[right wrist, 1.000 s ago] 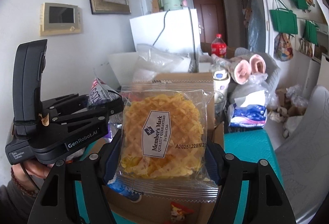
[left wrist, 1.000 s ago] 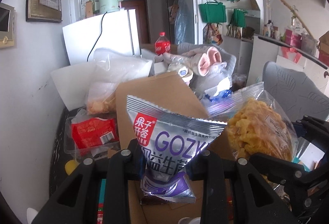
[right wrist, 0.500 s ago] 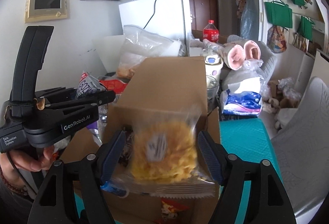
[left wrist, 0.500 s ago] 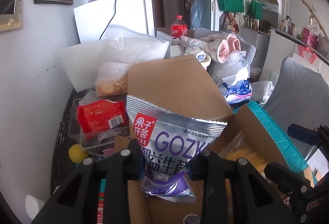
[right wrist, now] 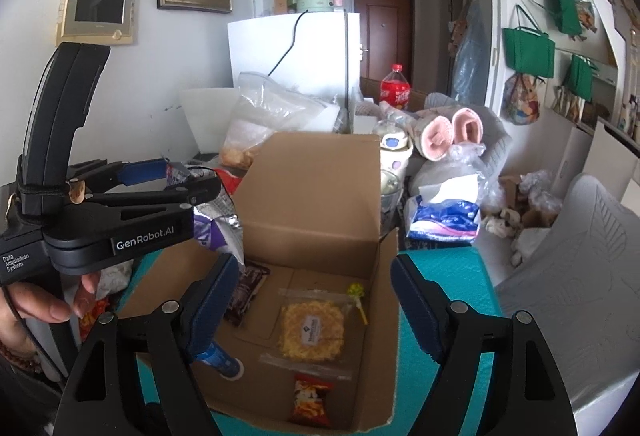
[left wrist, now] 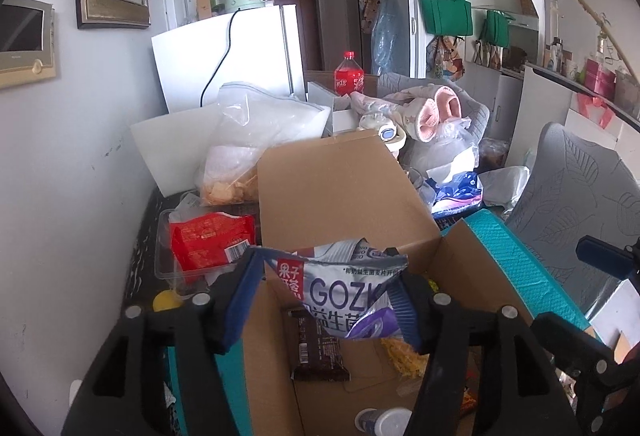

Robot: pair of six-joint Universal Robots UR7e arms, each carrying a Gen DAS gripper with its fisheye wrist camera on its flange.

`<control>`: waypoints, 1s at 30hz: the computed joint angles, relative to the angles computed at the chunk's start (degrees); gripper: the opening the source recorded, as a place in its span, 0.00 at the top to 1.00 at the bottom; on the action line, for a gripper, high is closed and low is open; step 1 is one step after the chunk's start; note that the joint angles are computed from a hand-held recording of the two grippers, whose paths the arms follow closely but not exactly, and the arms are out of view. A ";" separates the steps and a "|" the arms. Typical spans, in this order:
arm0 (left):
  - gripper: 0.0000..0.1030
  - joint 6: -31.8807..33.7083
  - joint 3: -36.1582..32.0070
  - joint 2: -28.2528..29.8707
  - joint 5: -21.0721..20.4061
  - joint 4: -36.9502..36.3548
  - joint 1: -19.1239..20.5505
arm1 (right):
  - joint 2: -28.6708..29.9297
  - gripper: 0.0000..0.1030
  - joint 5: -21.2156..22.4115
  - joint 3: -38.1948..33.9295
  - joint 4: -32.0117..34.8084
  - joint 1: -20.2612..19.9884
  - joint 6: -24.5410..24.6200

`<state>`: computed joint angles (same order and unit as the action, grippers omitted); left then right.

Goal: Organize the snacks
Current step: 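Open the right tool dropping the waffle bag into the box while the left tool releases the GOZK bag, then withdraw both tools from the box toward the red-gold snack bag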

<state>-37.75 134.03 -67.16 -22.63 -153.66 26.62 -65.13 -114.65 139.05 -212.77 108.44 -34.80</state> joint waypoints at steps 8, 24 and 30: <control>0.27 -6.04 -0.13 -3.05 1.03 8.52 -3.46 | -3.20 0.23 -1.88 1.85 -1.15 3.07 0.28; 0.01 -9.19 1.90 -5.16 0.68 12.59 -11.03 | -8.83 0.23 -6.86 6.24 -3.57 7.56 0.41; 0.01 -8.71 4.08 -5.12 -1.48 10.43 -14.35 | -11.09 0.21 -7.89 8.79 -6.09 8.10 0.54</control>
<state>-46.45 138.11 -72.28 -24.11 -143.23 12.27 -76.22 -122.54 147.84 -218.87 116.54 -34.26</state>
